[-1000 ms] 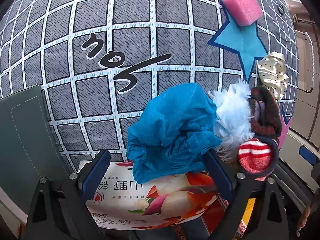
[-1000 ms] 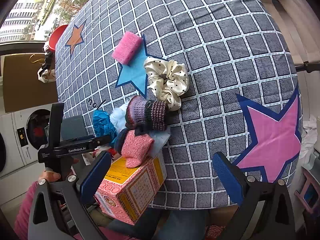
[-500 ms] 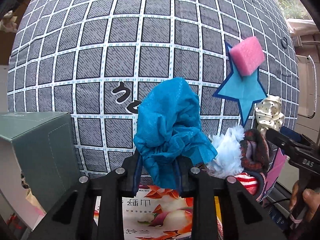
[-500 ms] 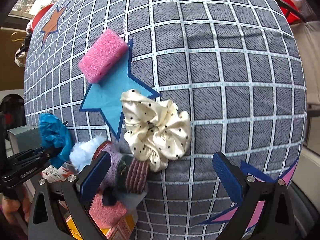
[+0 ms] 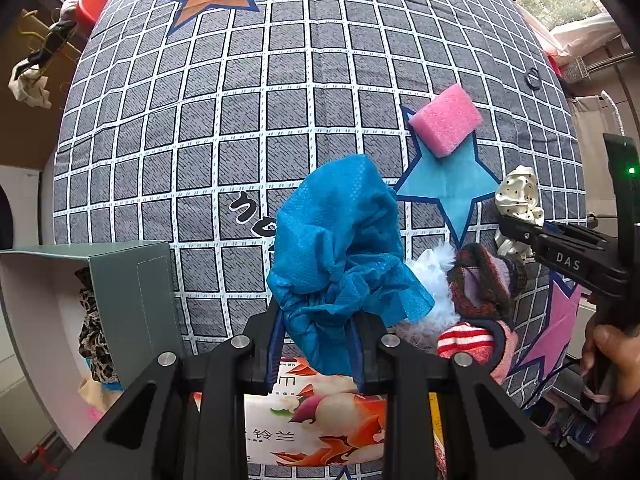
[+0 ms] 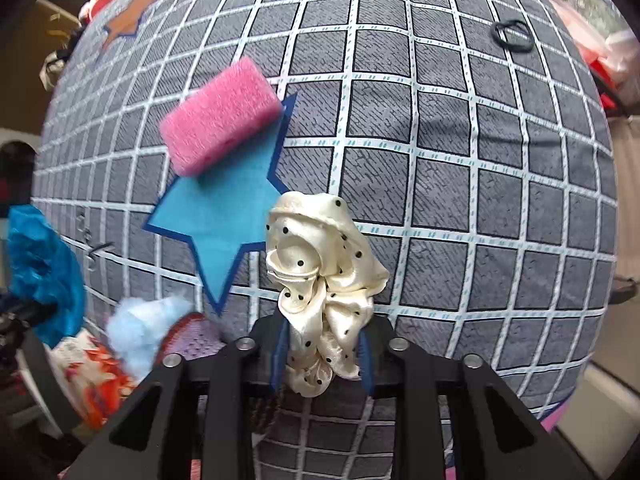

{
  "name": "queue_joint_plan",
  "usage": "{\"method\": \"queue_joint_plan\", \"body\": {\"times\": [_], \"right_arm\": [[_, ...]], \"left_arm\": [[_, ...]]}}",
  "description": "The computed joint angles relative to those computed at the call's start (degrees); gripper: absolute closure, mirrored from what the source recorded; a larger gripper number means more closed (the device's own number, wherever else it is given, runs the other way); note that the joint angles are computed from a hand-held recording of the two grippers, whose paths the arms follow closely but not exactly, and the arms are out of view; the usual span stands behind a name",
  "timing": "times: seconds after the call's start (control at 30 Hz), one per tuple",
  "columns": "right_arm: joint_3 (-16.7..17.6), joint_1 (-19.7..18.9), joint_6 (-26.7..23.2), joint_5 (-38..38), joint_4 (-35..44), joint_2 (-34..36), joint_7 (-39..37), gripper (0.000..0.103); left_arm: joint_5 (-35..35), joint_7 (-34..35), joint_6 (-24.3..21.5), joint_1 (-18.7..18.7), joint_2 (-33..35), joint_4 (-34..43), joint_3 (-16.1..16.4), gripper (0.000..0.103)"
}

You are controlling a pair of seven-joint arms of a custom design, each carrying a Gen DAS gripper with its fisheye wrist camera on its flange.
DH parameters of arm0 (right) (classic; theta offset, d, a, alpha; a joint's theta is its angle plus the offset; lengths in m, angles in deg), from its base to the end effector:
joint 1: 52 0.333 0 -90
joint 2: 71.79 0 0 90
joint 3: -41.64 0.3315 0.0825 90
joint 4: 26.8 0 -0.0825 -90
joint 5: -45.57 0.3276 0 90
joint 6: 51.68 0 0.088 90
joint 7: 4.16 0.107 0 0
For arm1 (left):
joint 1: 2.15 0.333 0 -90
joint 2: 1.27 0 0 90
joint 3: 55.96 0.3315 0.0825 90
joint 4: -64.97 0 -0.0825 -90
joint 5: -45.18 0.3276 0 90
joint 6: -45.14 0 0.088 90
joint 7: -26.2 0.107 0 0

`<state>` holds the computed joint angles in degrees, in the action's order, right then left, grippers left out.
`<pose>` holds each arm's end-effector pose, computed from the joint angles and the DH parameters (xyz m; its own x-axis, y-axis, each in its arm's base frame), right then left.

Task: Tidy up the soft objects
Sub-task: 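Lift and carry the blue glove and polka-dot scrunchie over the white box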

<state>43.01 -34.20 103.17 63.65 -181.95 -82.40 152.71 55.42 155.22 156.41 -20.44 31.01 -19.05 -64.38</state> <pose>0.3640 0.1153 0.3646 -0.8789 -0.4279 -0.2109 -0.4551 0.8847 0.1011 0.5990 -0.2667 0.3868 -0.9321 -0.3620 -0.0119 -0.3609 0.9254 0.1161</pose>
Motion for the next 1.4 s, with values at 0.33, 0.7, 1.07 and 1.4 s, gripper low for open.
{"method": "queue_joint_plan", "body": {"times": [0.33, 0.7, 1.07, 1.4], "right_arm": [[5.0, -3.7, -2.5, -12.6, -4.8, -16.5, 18.9, 0.074], [8.4, -0.9, -6.6, -20.5, 3.9, -15.9, 31.9, 0.074], [9.9, 3.0, -14.2, -24.8, 19.1, -9.1, 36.2, 0.074], [8.2, 6.3, -13.2, -23.2, 33.3, 4.3, 28.7, 0.074]], "left_arm": [[-5.1, 6.4, -3.7, 2.8, -9.8, -2.9, -2.1, 0.073], [-9.0, 18.6, -5.3, 8.1, -19.1, -11.2, -1.7, 0.073], [-11.4, 26.3, -4.0, 12.4, -17.7, -12.1, 0.0, 0.073], [-14.9, 27.6, -7.8, 15.3, -11.9, -3.5, 0.7, 0.073]]}}
